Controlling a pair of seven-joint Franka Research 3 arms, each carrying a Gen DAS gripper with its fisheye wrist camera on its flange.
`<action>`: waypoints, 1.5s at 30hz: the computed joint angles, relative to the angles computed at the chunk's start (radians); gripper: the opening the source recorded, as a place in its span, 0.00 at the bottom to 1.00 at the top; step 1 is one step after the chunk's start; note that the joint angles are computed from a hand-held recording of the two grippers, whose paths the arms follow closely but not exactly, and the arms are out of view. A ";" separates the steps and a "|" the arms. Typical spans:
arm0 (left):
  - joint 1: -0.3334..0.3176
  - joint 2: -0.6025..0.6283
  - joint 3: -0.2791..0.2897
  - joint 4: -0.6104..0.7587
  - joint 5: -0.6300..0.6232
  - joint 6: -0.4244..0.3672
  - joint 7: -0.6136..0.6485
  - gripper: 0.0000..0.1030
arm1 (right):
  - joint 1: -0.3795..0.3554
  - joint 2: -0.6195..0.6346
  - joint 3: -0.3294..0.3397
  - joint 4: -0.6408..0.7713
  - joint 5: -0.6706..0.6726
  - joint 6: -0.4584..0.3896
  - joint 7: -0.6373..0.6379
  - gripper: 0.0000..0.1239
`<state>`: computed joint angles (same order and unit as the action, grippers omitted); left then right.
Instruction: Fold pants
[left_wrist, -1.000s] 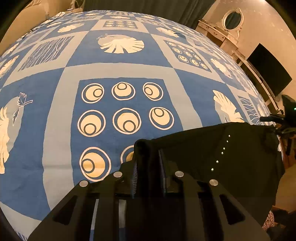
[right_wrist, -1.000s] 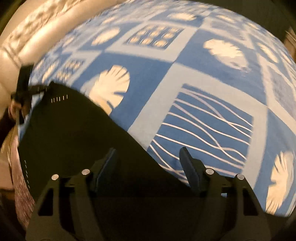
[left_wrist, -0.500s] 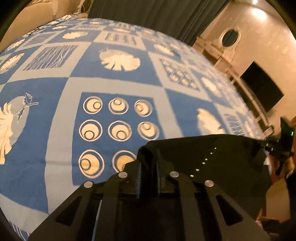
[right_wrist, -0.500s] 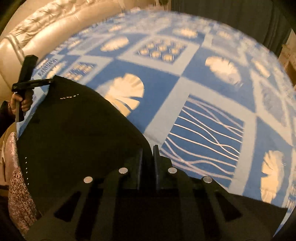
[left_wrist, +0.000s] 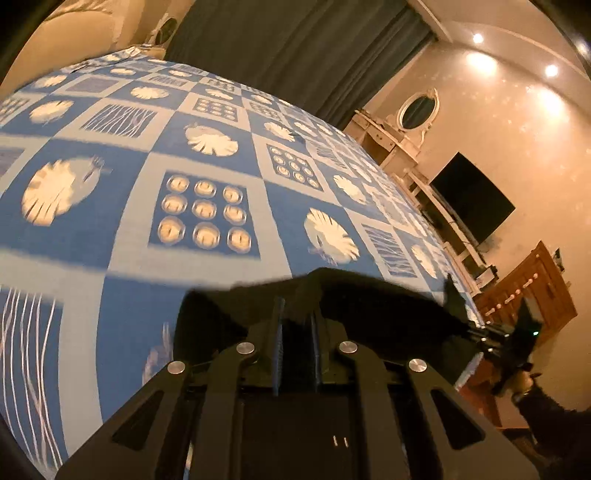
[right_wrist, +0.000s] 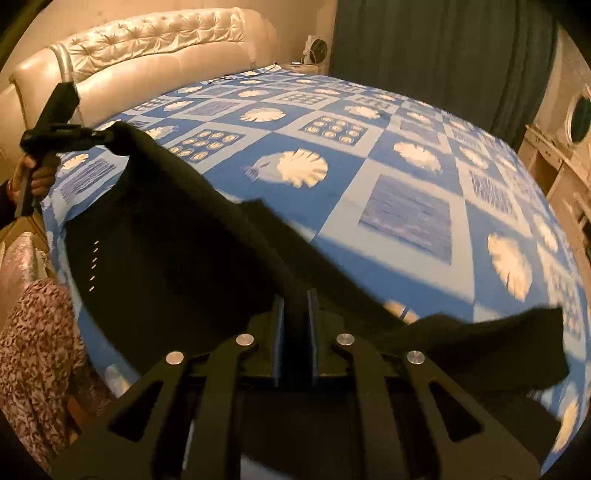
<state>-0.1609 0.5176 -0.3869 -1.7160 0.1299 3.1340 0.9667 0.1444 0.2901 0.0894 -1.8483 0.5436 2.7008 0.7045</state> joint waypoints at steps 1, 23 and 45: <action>0.002 -0.034 -0.004 -0.061 -0.009 0.020 -0.016 0.13 | 0.001 -0.015 0.001 -0.030 0.002 0.006 -0.005 0.10; -0.394 -0.170 0.347 -0.297 0.063 0.022 -0.614 0.35 | -0.135 -0.037 -0.066 -0.099 0.520 -0.464 0.329 0.53; -0.502 -0.084 0.478 -0.177 0.353 -0.114 -1.050 0.24 | -0.178 -0.001 -0.053 -0.110 0.713 -0.508 0.414 0.53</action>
